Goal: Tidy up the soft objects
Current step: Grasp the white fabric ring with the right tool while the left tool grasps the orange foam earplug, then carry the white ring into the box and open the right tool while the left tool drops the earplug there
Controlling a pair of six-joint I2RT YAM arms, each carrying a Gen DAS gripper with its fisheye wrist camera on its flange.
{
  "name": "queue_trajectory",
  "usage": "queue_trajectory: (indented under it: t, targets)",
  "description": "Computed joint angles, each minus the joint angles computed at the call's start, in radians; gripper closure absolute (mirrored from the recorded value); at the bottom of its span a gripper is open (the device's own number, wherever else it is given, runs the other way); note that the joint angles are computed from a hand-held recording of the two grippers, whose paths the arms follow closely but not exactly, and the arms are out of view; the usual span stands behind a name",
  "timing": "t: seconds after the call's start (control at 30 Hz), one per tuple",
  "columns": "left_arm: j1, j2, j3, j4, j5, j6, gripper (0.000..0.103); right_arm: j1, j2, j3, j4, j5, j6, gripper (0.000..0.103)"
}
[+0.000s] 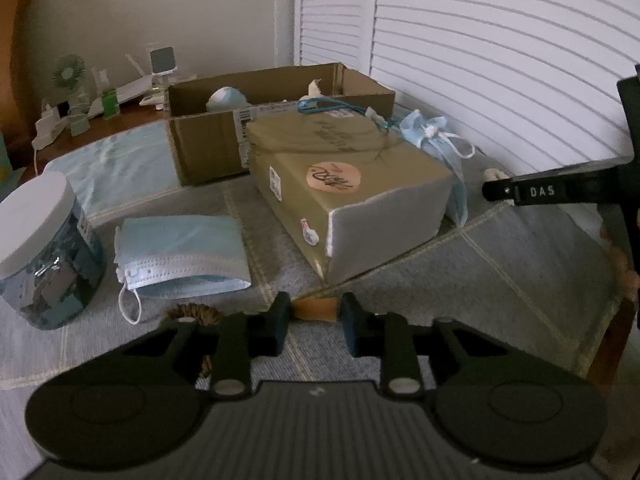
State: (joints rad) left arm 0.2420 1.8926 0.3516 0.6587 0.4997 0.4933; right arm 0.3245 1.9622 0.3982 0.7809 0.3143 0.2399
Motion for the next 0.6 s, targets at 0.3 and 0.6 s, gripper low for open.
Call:
queue_trajectory:
  t: [0.3, 0.6]
  targets:
    - [0.038, -0.049, 0.015, -0.113, 0.026, 0.106, 0.081, 0.058, -0.117, -0.059, -0.046, 0.041, 0.007, 0.060]
    - [0.136, -0.194, 0.086, -0.435, 0.105, 0.261, 0.081, 0.135, -0.293, -0.096, -0.163, 0.071, 0.002, 0.060]
